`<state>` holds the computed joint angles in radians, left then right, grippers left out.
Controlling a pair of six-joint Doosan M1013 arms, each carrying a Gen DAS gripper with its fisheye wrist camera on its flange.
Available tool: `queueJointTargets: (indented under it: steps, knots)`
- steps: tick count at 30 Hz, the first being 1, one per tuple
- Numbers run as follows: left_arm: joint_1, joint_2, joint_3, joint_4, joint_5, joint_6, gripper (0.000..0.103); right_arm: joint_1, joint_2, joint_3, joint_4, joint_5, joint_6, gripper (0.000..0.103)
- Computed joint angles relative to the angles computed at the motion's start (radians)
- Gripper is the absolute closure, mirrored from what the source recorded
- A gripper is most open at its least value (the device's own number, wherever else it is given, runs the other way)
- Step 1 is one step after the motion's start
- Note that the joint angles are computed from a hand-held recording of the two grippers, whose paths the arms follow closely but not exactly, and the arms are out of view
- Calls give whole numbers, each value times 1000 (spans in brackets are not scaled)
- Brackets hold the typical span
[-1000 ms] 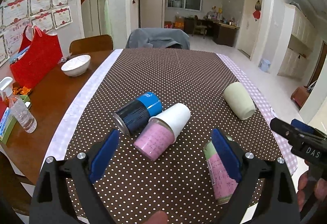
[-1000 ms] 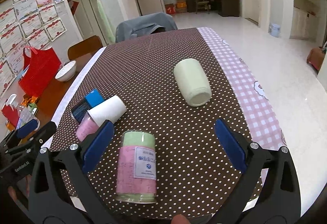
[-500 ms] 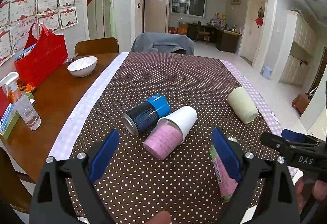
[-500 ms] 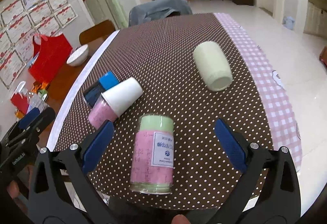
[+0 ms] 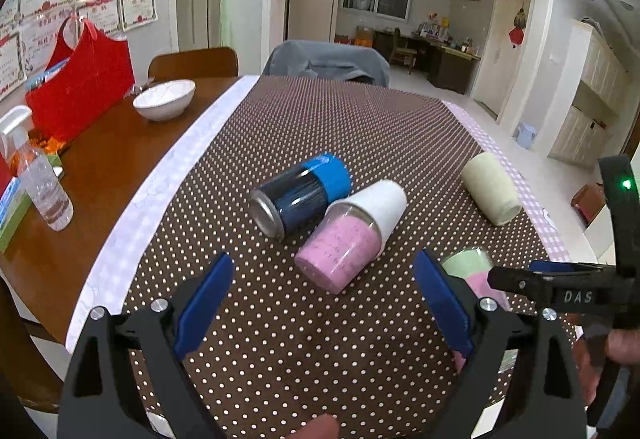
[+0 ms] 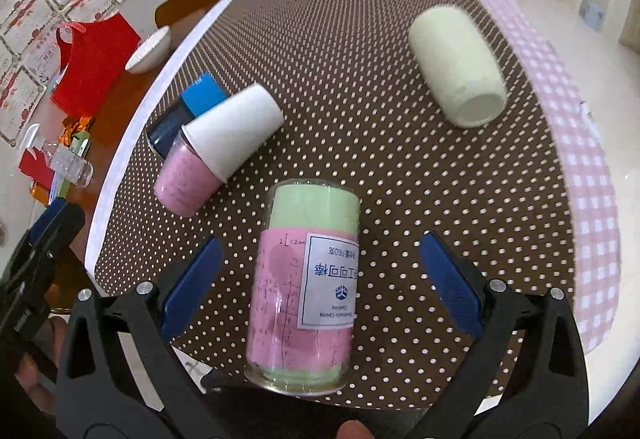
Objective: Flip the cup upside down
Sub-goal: 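Open the left tool while the right tool closes around the pink-green cup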
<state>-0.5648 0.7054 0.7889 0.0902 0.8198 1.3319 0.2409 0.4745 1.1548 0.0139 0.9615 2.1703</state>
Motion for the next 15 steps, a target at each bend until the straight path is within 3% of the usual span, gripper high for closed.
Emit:
queueJointTargets:
  steps: [11,15]
  knots:
    - [13,47,-62,-25,66,13,13,-29,84,-118,80,144,-40,6]
    - [14,61,-82,-33,82,23,13,-46,117,-156,193,183,-103,6]
